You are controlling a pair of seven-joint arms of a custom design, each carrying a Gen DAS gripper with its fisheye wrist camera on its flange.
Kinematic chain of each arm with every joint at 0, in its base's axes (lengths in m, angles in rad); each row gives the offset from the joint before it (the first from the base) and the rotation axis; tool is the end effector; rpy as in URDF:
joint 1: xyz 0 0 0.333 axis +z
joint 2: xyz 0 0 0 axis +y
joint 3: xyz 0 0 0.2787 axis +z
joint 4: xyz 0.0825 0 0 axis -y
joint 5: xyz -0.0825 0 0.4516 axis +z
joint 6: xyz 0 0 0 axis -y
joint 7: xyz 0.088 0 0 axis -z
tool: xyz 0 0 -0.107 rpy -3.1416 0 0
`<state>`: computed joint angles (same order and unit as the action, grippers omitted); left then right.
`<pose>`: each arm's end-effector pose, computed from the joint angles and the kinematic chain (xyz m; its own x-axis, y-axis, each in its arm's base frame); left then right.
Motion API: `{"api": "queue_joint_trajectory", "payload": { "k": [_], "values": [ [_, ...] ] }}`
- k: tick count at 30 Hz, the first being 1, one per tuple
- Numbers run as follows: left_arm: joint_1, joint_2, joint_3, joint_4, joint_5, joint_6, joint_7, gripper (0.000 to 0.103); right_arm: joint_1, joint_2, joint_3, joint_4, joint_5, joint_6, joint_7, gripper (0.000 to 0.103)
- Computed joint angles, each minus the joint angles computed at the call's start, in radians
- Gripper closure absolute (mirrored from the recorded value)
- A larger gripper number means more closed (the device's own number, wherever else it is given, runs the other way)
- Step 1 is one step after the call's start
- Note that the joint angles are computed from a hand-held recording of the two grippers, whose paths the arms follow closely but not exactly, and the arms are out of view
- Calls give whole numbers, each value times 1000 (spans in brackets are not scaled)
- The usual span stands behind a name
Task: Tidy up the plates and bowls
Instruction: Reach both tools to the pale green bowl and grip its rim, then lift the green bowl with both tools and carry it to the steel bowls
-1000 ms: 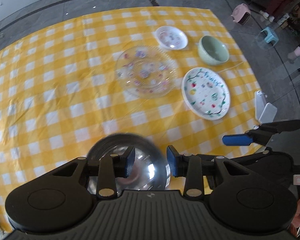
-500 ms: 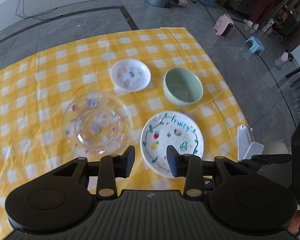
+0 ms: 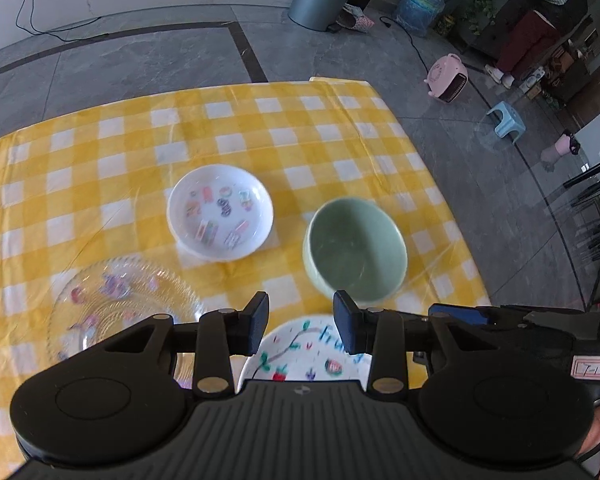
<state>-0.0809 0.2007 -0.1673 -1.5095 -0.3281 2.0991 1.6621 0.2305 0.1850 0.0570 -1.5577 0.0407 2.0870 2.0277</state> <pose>0.6934 -0.1819 0.5479 -0.2688 -0.9095 0.3172 -0.9147 0.1378 -0.3800 0.6814 0.2008 0.5250 -0.1539 -0.9688 -0.1941 -0.9377 0.2051 -0.2803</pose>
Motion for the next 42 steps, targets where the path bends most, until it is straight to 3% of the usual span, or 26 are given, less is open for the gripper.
{"api": "queue_joint_trajectory", "payload": {
  "k": [7, 10, 13, 22, 28, 35, 42],
  "values": [
    [-24, 127, -9, 117, 23, 18, -47, 61, -15, 106, -10, 101, -19, 52, 6, 49],
    [-37, 160, -9, 148, 56, 11, -69, 65, -12, 143, -13, 144, -40, 32, 17, 53],
    [-41, 190, -12, 171, 63, 3, -78, 67, -23, 184, -7, 186, -13, 6, 16, 75],
    [-50, 239, -13, 208, 93, -9, -103, 80, -21, 257, -10, 259, -27, -43, 24, 83],
    [-60, 244, -10, 208, 118, -2, -104, 94, -23, 276, -6, 273, -16, -46, 6, 90],
    [-64, 226, -5, 188, 141, -4, -113, 96, -23, 260, -6, 251, -19, -24, -2, 94],
    [-46, 139, -4, 119, 126, -22, -119, 96, -17, 219, 3, 238, -6, -58, -14, 94]
  ]
}}
